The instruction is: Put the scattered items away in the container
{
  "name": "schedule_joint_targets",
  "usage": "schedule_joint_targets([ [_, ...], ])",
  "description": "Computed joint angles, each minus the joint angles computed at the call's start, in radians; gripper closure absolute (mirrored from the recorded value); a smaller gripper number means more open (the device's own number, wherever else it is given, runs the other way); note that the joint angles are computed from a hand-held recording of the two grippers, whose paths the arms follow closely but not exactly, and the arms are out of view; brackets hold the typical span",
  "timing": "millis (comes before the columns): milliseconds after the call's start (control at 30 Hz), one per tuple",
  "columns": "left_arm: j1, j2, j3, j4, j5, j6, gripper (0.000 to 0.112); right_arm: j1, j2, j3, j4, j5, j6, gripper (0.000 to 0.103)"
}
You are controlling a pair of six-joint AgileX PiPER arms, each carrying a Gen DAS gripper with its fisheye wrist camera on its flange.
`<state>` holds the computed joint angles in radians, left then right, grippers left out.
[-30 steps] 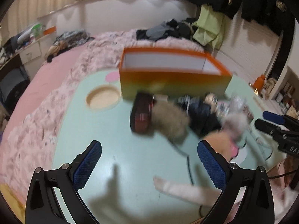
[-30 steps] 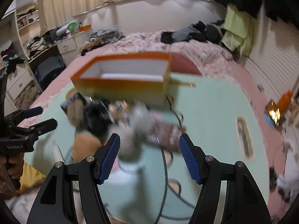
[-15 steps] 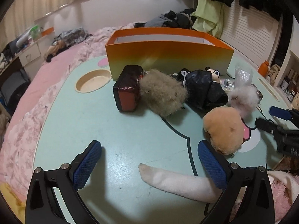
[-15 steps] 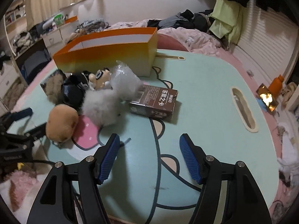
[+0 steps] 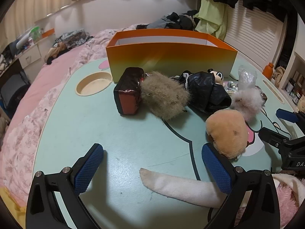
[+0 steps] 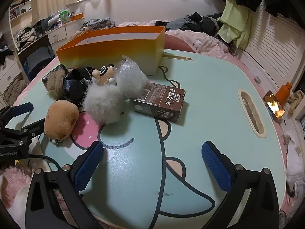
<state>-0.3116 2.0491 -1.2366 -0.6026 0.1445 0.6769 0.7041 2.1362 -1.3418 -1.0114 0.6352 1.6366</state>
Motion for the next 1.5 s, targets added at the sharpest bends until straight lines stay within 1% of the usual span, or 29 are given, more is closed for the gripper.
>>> schedule_joint_targets([
  [600, -0.01, -0.002, -0.003, 0.034, 0.0, -0.037, 0.009, -0.001, -0.003, 0.004, -0.014, -0.002, 0.009, 0.0],
  [1200, -0.011, -0.002, -0.002, 0.034, 0.0, -0.039, 0.009, 0.002, -0.005, 0.006, -0.024, 0.001, 0.019, 0.0],
  [1367, -0.01, -0.003, -0.016, 0.06, 0.021, -0.071, 0.009, 0.007, -0.013, 0.003, -0.037, 0.016, 0.025, 0.0],
  [1500, -0.008, -0.003, -0.02, 0.054, 0.026, -0.065, 0.009, 0.016, -0.011, 0.005, -0.077, 0.027, 0.062, 0.0],
])
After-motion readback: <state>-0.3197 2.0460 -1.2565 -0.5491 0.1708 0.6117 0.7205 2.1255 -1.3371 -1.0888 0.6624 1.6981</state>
